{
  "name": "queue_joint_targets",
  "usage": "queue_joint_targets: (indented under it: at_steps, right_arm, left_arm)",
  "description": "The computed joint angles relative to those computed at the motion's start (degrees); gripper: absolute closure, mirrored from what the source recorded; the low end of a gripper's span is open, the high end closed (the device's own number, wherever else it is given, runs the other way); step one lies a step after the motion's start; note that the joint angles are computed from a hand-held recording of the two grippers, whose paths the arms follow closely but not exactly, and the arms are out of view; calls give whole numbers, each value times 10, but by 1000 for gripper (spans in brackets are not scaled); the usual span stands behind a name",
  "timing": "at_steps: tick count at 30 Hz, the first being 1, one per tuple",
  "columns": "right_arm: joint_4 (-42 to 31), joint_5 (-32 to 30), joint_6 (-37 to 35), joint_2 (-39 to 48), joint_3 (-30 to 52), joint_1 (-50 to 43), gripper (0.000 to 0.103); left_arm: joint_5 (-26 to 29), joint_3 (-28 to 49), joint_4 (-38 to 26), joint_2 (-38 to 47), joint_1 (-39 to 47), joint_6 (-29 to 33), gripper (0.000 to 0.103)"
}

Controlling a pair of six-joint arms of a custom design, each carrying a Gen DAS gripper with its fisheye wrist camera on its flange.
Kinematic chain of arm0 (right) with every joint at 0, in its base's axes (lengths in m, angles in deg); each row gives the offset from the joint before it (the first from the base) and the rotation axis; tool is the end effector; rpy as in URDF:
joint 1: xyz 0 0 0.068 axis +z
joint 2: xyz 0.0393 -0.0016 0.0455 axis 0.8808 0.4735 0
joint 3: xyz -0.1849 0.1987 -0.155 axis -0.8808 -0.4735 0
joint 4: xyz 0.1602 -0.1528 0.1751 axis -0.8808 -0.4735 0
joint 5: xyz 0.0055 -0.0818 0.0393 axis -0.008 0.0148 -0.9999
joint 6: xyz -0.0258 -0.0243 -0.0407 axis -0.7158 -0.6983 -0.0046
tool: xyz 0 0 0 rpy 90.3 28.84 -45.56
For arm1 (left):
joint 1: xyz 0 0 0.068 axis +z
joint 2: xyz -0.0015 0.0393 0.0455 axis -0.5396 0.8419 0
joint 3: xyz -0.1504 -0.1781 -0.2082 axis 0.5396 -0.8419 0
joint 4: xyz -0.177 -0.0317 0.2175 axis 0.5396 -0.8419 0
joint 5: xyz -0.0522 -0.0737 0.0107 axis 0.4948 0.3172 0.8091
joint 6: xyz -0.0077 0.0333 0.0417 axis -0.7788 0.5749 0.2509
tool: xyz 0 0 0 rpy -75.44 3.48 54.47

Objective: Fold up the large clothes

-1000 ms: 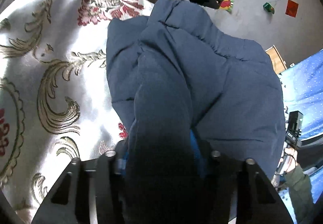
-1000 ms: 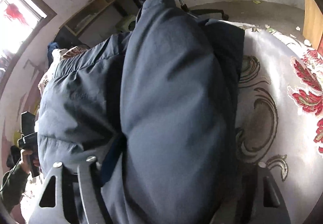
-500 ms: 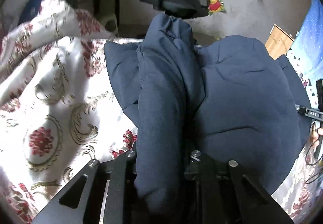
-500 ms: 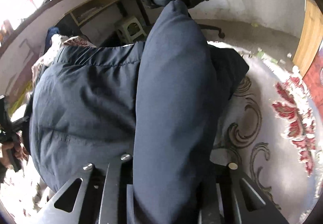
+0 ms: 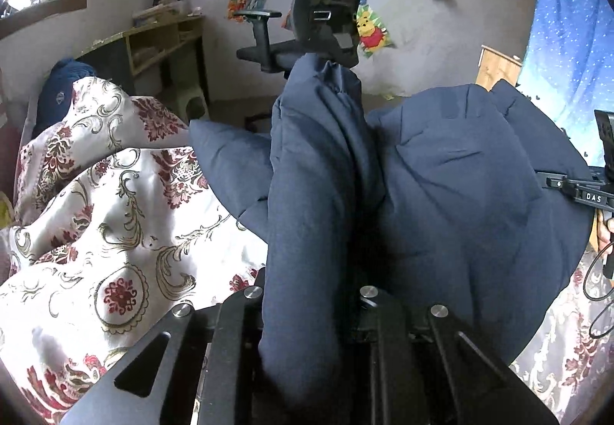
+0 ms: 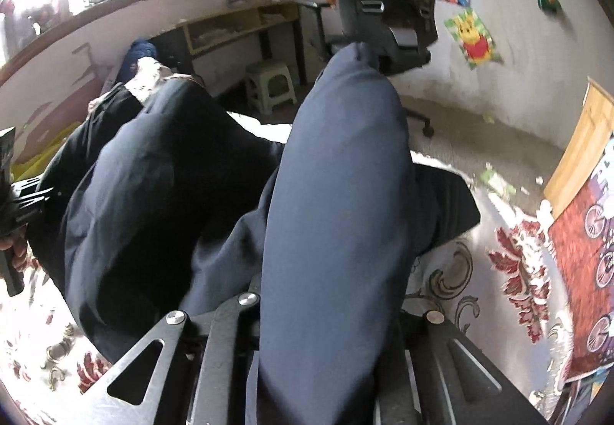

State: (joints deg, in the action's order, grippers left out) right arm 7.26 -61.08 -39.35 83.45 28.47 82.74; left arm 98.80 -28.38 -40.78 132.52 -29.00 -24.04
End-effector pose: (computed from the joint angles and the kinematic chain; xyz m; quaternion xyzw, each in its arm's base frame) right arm 0.1635 0.0542 0.2032 0.0536 0.9291 0.0331 0.3644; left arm 0.3012 -0.0007 0.1798 0.3360 0.8585 -0.1737 0.3462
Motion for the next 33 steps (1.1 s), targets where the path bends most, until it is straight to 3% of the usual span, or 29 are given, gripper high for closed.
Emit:
queue_joint_targets:
  at_steps: [7,17,24,33]
  right_arm:
    - [-44,46,19,-46,5,61,87]
    - [-135,130,108,-92,37,183,87]
    - [-151,155,150,-65,43,237,87]
    - [-125,152,206,14,13,256,85]
  left_arm:
    - [22,0,-59,-51,24,27,90]
    - [67,-10,-135,-109,80,90,90]
    - [48,-26,-128,-95,83,89,90]
    - [-8,-67,-57,-43,81,92,88]
